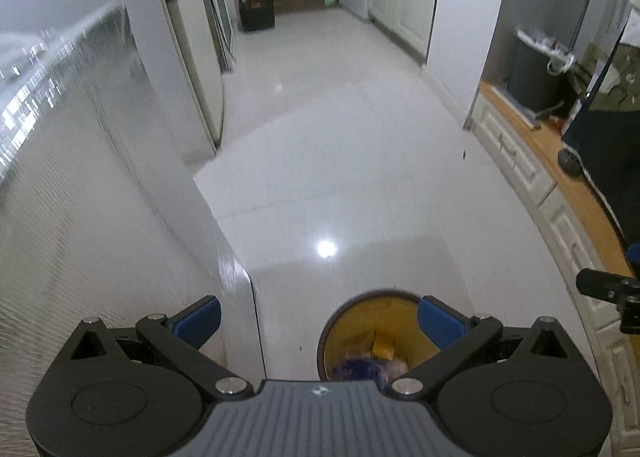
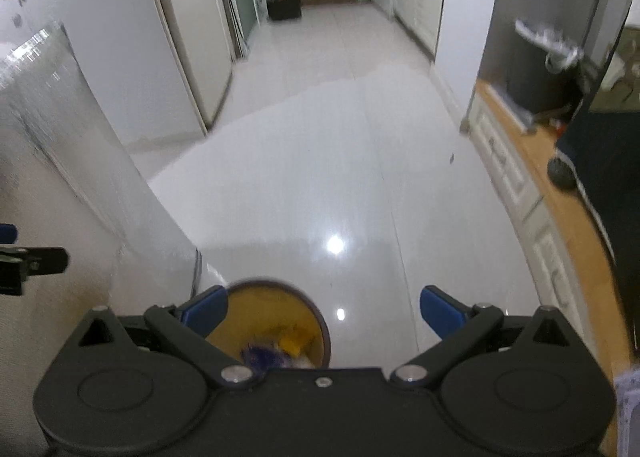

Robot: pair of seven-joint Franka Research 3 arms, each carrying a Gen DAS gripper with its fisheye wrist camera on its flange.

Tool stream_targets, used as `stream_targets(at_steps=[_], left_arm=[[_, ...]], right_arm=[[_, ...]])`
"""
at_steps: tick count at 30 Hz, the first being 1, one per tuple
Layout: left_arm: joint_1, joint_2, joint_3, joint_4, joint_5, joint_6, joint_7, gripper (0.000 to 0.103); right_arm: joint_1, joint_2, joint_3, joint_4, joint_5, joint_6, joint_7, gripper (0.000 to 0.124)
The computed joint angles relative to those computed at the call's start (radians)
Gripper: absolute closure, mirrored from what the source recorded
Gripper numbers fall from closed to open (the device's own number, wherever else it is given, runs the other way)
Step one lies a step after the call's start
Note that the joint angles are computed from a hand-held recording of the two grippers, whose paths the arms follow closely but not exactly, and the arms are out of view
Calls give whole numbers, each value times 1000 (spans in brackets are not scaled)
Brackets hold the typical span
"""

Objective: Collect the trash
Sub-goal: 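Lift both open tools away from the bin back toward the table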

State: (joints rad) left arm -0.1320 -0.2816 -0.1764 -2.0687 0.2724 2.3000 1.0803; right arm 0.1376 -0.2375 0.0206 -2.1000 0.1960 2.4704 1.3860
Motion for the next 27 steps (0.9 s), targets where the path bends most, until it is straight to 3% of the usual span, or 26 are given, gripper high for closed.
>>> stream_targets(at_steps=[18, 27], left_arm=[[19, -262, -31, -95, 122, 158, -125, 0], [34, -412, -27, -128, 141, 212, -119, 0]], right_arm=[[63, -189, -19, -86, 159, 267, -140, 21], [148, -258, -39, -94, 260, 321, -218, 21]])
